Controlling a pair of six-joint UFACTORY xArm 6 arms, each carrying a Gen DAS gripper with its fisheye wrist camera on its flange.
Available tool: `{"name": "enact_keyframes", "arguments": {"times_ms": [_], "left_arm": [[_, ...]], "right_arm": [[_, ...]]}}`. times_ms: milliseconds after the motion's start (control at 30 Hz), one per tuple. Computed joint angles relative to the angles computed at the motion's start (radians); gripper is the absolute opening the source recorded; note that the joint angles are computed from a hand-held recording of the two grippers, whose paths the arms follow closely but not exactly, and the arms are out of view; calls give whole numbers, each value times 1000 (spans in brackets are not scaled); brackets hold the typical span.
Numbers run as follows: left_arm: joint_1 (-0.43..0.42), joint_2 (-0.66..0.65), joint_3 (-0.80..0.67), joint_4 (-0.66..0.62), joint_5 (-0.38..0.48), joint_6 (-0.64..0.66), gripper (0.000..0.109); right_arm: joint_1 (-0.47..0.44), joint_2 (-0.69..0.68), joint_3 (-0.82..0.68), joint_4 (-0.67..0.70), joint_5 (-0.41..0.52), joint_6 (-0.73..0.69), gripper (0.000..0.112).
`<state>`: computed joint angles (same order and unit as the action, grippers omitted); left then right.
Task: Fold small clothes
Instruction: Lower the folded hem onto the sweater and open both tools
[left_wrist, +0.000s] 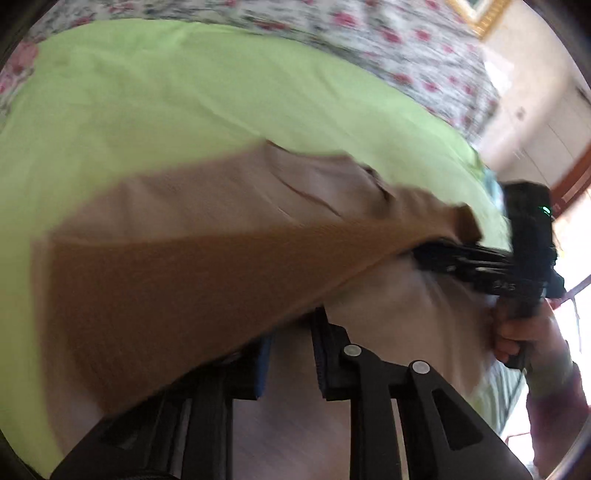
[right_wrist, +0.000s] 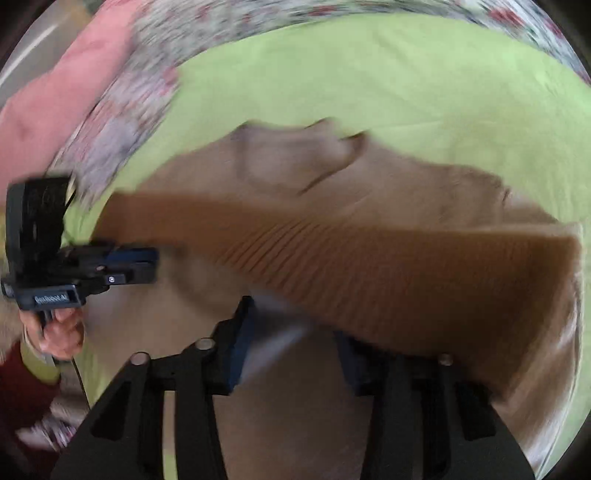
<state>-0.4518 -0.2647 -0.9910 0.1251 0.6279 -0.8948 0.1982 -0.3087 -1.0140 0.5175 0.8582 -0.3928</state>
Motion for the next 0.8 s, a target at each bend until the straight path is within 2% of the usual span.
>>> {"name": "enact_keyframes", "arguments": {"times_ms": [67, 133, 167, 233, 267, 367, 433, 467, 567, 667, 700, 733, 800], "left_arm": [[50, 0, 9, -17, -25, -24, 14], [96, -12, -1, 89, 33, -145, 12], [111, -25, 11, 115, 36, -189, 12], [148, -80, 93, 65, -64, -213, 12], [152, -110, 125, 72, -84, -241, 12], [124, -172, 160, 187, -33, -327, 13], [96, -240, 214, 218, -26, -384, 13], [87, -254, 221, 223, -22, -400, 13], [8, -351, 279, 278, -3, -459, 13], [-91, -409, 315, 359, -30, -542, 21], [-127, -414, 313, 387, -10, -569, 24], [-177, -426, 311, 424, 53, -615, 24], [-220, -470, 345, 452, 106, -666, 24]], "right_arm": [[5, 40, -20, -136, -140, 146, 33], [-22, 80, -51, -180, -224, 287, 33], [-37, 87, -54, -205, -254, 349, 34], [-76, 80, -43, -131, -299, 381, 34], [-87, 67, -35, -67, -303, 359, 35], [-83, -13, 34, -27, -338, 311, 36], [-68, -59, 67, -4, -332, 282, 36], [-63, -87, 88, 66, -313, 214, 36], [-39, -162, 147, 137, -247, 112, 36], [-4, -218, 198, 147, -207, 76, 36], [-1, -245, 222, 152, -186, 59, 37], [-3, -256, 235, 151, -177, 51, 37], [-14, -319, 291, 105, -176, 78, 37]]}}
